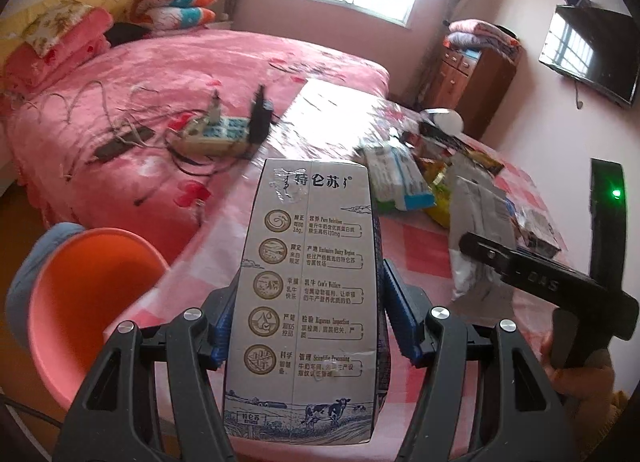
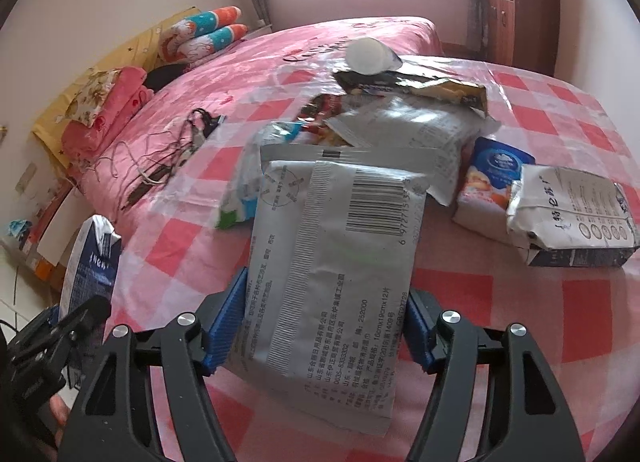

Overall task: Collect trash
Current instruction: 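Carry the milk carton with the left tool and drop it into the orange bucket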

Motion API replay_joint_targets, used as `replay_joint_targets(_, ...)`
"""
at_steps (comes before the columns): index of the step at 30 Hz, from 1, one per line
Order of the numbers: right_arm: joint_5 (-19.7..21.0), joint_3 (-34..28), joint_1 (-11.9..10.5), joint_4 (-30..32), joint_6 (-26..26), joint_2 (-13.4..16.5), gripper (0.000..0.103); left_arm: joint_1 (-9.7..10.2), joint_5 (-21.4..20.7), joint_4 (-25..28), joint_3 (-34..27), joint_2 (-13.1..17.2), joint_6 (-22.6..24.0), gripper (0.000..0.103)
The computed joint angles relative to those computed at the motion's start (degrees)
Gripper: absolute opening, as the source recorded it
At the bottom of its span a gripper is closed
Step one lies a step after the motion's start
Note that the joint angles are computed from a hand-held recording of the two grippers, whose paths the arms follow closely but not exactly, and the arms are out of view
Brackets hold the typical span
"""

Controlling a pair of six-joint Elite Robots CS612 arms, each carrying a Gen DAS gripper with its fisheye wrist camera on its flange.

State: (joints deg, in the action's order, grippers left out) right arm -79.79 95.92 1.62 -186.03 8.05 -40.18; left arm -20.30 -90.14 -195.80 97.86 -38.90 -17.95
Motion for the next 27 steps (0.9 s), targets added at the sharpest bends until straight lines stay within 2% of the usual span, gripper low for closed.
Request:
replay_joint_targets(7,4.27,-1.45,2.27,1.21,-4.0,-0.74,0.069,0.83,6.11,-1.86,1.83,-0.95,-0.79,0.064)
replay_joint_targets(16,10.21,-6.83,6.89,8.2,-11.61,0.59,0.069,3.67,12.51,-0.98,4.02,-1.26,-5.3,0.064)
replay_joint_targets(21,11.2,-10.6,9.55,12.85,-15.83,2.42,0.069,5.72,13.06,0.63,4.25,-0.26,-9.11,0.064)
replay_joint_targets(27,9.78,-15.01,12.19,16.84,-18.85,4.94,0.069,8.28,10.89,2.68,3.1,1.81,-14.69,0.064)
